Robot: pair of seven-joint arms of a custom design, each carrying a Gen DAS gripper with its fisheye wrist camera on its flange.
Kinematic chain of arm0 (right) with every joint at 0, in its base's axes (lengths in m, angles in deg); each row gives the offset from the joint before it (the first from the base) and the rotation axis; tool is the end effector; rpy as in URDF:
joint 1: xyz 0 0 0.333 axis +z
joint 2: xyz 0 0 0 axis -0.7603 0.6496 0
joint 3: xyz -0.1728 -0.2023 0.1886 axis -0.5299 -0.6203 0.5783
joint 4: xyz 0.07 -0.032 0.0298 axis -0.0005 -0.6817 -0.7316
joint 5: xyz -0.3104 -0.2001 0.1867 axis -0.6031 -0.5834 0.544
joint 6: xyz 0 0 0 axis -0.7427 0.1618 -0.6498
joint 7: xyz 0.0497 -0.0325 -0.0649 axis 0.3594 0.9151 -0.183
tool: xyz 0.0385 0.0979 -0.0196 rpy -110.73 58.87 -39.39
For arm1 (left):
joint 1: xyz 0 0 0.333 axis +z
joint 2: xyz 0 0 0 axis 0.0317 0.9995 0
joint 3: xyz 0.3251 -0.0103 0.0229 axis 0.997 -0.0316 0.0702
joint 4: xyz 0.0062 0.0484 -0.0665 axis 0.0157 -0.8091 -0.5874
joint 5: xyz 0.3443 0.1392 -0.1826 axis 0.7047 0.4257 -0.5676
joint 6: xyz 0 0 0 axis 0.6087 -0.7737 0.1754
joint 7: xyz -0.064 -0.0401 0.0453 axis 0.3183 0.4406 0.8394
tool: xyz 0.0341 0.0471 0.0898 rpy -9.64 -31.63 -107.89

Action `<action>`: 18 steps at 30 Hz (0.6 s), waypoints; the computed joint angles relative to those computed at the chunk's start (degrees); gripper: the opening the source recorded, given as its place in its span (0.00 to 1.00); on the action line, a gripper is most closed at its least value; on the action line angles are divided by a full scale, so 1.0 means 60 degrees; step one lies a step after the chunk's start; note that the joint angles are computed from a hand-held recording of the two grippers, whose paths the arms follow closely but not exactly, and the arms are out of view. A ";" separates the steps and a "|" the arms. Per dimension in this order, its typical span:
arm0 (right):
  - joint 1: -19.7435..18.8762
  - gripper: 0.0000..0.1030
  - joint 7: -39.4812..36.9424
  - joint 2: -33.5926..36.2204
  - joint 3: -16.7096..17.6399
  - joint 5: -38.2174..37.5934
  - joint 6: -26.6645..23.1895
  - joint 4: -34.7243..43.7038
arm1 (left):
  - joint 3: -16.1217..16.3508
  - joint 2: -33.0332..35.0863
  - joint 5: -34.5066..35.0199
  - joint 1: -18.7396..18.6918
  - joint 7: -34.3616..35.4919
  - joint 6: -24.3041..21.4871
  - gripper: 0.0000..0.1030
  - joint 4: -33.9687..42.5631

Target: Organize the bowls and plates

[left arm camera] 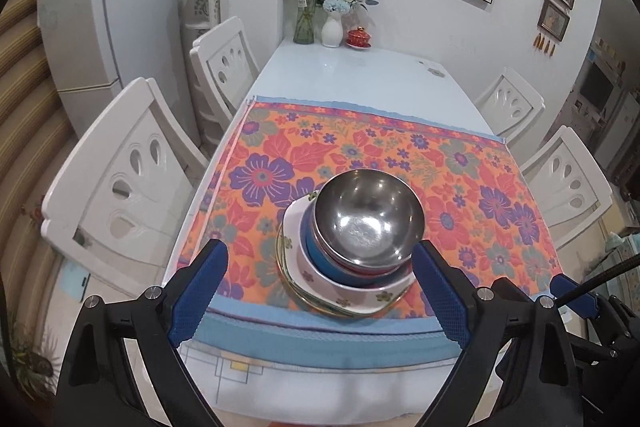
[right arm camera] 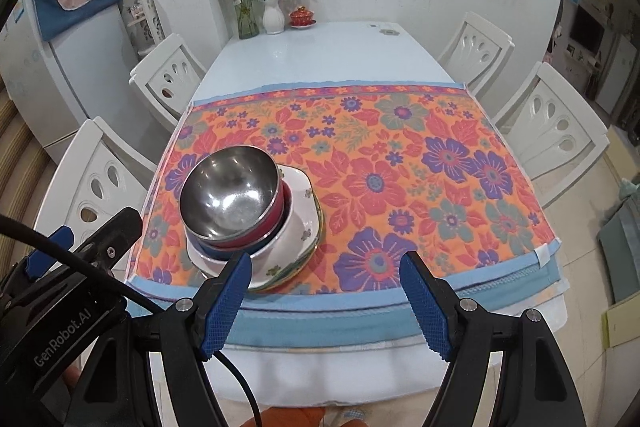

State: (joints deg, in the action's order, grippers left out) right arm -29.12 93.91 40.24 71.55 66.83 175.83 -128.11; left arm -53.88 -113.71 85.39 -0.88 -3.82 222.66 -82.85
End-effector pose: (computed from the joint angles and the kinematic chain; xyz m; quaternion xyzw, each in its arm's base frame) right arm 0.4762 0.2623 0.5809 -0.7496 0.5876 -0.1451 0.2678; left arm 0.4366 -0.1796 0.5826 -0.7795 0.5082 -0.2181 0.2940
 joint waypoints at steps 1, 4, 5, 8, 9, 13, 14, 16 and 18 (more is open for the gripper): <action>-0.0027 0.72 0.0104 0.0059 0.0064 -0.0131 -0.0027 0.0065 | 0.0062 0.0031 -0.0026 -0.0010 0.0074 0.0054 0.90 -0.0007; -0.0019 0.72 0.0313 0.0235 0.0137 -0.0309 -0.0112 0.0260 | 0.0190 0.0158 -0.0079 0.0012 0.0273 0.0215 0.90 0.0046; -0.0032 0.72 0.0419 0.0272 0.0163 -0.0414 -0.0134 0.0316 | 0.0212 0.0193 -0.0068 0.0038 0.0320 0.0273 0.90 0.0070; -0.0114 0.72 0.0892 0.0341 0.0233 -0.0850 -0.0103 0.0403 | 0.0219 0.0275 0.0035 0.0129 0.0444 0.0413 0.90 0.0122; -0.0119 0.72 0.0992 0.0370 0.0221 -0.0889 -0.0099 0.0430 | 0.0196 0.0311 0.0082 0.0154 0.0470 0.0412 0.90 0.0152; -0.0028 0.72 0.1008 0.0553 0.0135 -0.0760 -0.0315 0.0598 | 0.0062 0.0415 0.0384 0.0256 0.0434 0.0234 0.90 0.0263; -0.0005 0.72 0.0990 0.0592 0.0119 -0.0710 -0.0358 0.0629 | 0.0033 0.0453 0.0474 0.0273 0.0437 0.0137 0.90 0.0311; 0.0010 0.72 0.1019 0.0642 0.0125 -0.0758 -0.0406 0.0674 | 0.0075 0.0490 0.0528 0.0241 0.0485 0.0070 0.90 0.0339; 0.0021 0.72 0.1019 0.0665 0.0121 -0.0816 -0.0330 0.0661 | 0.0167 0.0513 0.0461 0.0188 0.0579 0.0053 0.90 0.0348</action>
State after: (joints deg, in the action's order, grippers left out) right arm -28.99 100.03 44.23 72.27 61.94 173.85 -124.15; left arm -52.88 -110.63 88.15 0.25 -0.35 222.98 -80.77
